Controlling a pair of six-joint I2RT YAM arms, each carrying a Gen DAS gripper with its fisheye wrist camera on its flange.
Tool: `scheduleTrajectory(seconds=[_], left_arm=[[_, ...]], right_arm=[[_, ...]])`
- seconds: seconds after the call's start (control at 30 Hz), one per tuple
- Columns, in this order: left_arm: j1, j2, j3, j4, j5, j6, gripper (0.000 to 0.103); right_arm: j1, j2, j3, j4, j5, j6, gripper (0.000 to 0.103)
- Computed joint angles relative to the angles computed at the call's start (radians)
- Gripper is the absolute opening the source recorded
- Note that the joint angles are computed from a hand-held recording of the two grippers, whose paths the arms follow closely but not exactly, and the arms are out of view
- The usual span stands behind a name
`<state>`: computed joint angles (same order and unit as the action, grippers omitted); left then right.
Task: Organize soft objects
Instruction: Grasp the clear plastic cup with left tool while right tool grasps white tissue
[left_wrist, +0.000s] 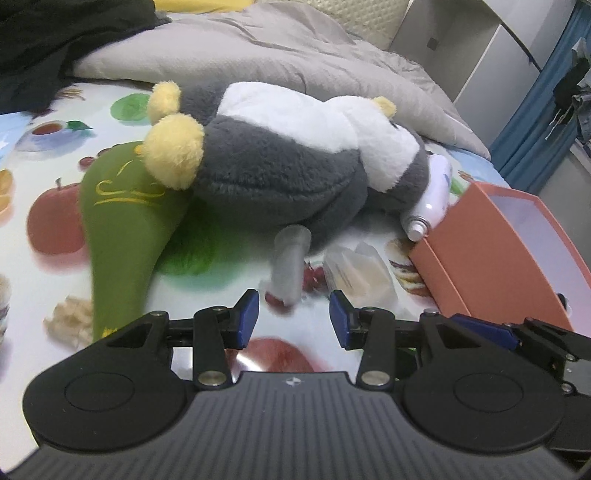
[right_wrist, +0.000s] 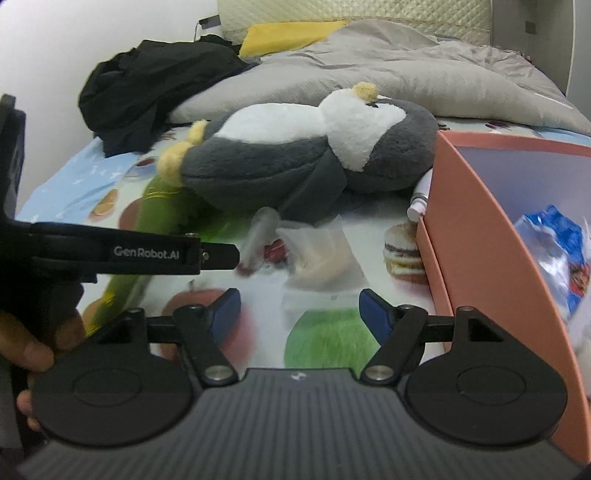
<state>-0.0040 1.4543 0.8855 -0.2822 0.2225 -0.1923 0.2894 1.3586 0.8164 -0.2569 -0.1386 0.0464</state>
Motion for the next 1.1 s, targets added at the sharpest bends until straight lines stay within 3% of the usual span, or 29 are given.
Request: scheduleTrajectory(seconds=[0.23, 0.5, 0.57, 0.63, 0.73, 1.1], left_arm=[[0.011, 0.165, 0.085, 0.064, 0.017, 0.012, 0.048], [0.006, 0.254, 0.119, 0.130, 0.040, -0.005, 0.048], [0.002, 0.264, 0.127, 0.137, 0.044, -0.011, 0.046], [-0.008, 0.270, 0.129, 0.143, 0.032, -0.007, 0.033], [-0.015, 0.263, 0.123, 0.145, 0.019, -0.010, 0.028], [-0.018, 0.074, -0.009, 0.099, -0.004, -0.025, 0.026]], right_arm=[[-0.001, 0.190, 0.080, 0.096, 0.032, -0.033, 0.073], [0.005, 0.333, 0.130, 0.156, 0.049, -0.070, 0.072], [0.006, 0.328, 0.110, 0.187, 0.043, -0.078, 0.071], [0.008, 0.325, 0.101, 0.200, 0.042, -0.081, 0.067], [0.009, 0.314, 0.092, 0.203, 0.046, -0.073, 0.058], [0.013, 0.138, -0.003, 0.097, 0.057, -0.059, 0.052]])
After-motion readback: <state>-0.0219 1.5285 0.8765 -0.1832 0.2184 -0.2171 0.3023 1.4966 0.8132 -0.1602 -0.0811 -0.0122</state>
